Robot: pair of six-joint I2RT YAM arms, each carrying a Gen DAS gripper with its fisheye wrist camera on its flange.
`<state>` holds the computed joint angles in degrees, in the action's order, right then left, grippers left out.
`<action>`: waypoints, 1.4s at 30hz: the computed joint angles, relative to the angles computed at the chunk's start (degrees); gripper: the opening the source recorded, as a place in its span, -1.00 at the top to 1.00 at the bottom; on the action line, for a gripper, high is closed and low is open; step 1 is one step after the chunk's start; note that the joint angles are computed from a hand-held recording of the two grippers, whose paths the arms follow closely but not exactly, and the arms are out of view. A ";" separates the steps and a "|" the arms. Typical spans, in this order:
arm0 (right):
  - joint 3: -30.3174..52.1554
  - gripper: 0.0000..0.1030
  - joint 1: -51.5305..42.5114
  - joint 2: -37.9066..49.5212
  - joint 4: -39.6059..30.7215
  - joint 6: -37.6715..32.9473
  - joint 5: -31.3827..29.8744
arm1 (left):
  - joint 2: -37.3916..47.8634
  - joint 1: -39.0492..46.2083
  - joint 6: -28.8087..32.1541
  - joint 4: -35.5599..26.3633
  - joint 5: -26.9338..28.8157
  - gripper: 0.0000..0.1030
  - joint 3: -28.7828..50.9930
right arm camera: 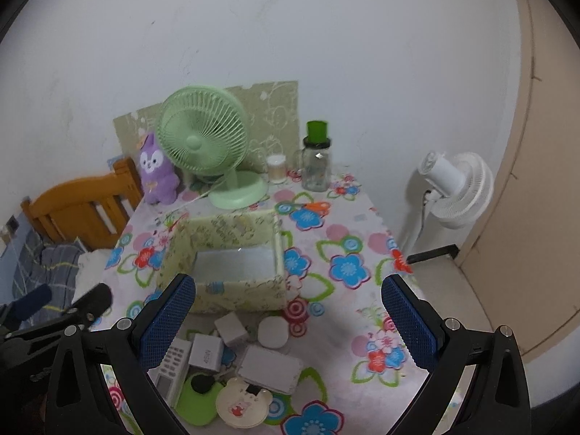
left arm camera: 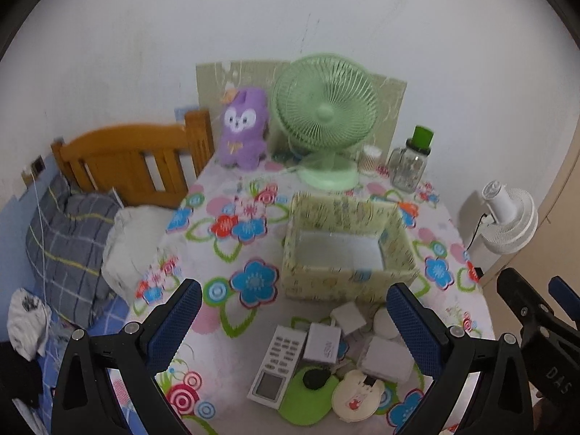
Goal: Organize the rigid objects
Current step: 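Grasp the white remote with the left tool while the right tool grasps the clear plastic box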
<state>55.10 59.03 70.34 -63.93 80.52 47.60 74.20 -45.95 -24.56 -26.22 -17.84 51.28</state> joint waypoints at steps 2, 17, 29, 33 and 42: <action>-3.01 -1.00 -0.68 0.57 5.77 -3.22 -1.25 | 0.85 0.81 0.48 2.82 0.68 -0.99 -2.57; -15.48 -1.00 -6.31 9.96 30.08 -12.16 -6.97 | 13.66 3.51 5.94 17.56 2.73 -0.99 -10.15; -20.18 -1.00 -9.42 21.27 44.25 -13.09 -11.63 | 25.12 6.07 7.63 23.88 4.48 -0.99 -10.85; -20.78 -1.00 -9.73 25.59 48.24 -13.19 -13.36 | 28.17 5.58 8.43 25.92 3.78 -0.98 -11.07; -22.08 -1.00 -10.50 30.64 55.81 -10.27 -16.41 | 33.05 5.70 9.59 27.13 4.27 -0.86 -10.12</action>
